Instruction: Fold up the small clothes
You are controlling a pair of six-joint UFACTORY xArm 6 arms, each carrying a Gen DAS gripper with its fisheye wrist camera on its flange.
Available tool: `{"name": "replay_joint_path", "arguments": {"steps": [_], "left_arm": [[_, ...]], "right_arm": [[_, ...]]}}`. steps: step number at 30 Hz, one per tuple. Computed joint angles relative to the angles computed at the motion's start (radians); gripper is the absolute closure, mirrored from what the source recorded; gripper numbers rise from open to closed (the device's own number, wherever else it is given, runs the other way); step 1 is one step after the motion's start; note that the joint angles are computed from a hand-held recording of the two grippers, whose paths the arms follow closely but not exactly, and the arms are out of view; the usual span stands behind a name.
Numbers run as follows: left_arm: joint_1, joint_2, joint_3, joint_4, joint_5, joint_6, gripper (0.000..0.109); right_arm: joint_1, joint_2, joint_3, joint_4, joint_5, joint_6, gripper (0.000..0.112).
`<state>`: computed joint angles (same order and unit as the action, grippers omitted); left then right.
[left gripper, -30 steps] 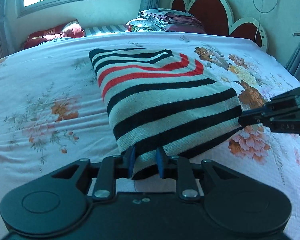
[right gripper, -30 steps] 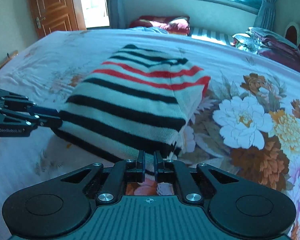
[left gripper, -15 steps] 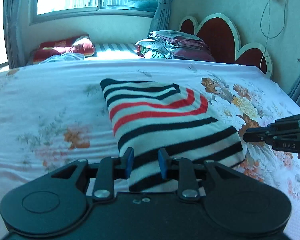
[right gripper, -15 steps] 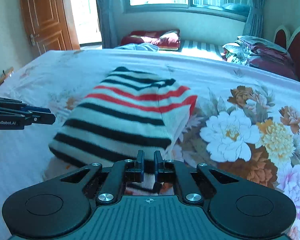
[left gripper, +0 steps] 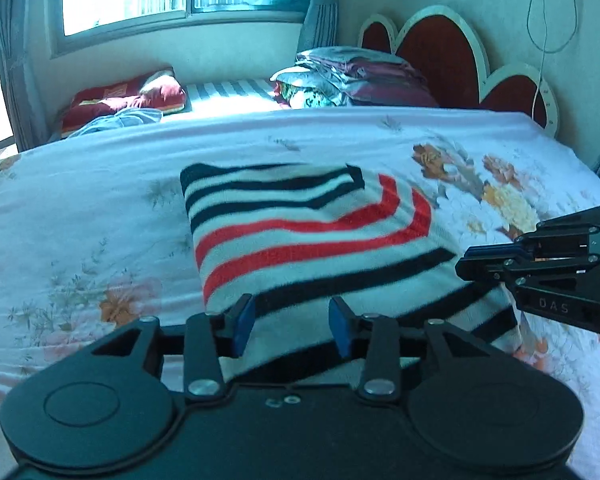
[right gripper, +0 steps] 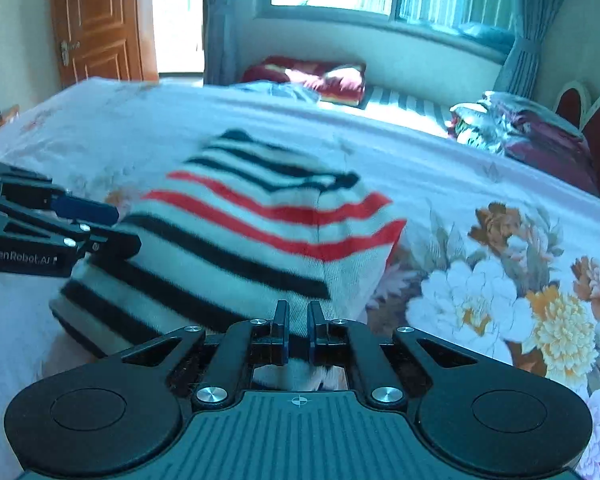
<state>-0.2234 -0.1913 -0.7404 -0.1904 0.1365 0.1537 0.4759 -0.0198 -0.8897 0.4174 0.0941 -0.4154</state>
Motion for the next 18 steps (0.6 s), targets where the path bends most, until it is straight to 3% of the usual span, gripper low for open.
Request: {"name": "replay_joint_path", "arguments": {"steps": [3, 6, 11, 18], "left_arm": [[0.009, 0.089, -0.093, -0.045, 0.018, 0.013, 0.069], [0.023, 0.163, -0.155, 0.056, 0.075, -0.097, 0.067], [0.025, 0.161, -0.139, 0.181, 0.058, -0.215, 0.067], [0.027, 0.161, -0.154, 0.249, 0.085, -0.263, 0.066]], "right_arm": [[-0.017, 0.096, -0.118, -0.009, 0.007, 0.060, 0.106], [-0.041, 0.198, -0.239, -0.018, 0.138, 0.091, 0.106], [-0.032, 0.204, -0.210, -0.027, 0.087, 0.045, 0.106], [-0.036, 0.207, -0.223, -0.035, 0.113, 0.027, 0.106]]}}
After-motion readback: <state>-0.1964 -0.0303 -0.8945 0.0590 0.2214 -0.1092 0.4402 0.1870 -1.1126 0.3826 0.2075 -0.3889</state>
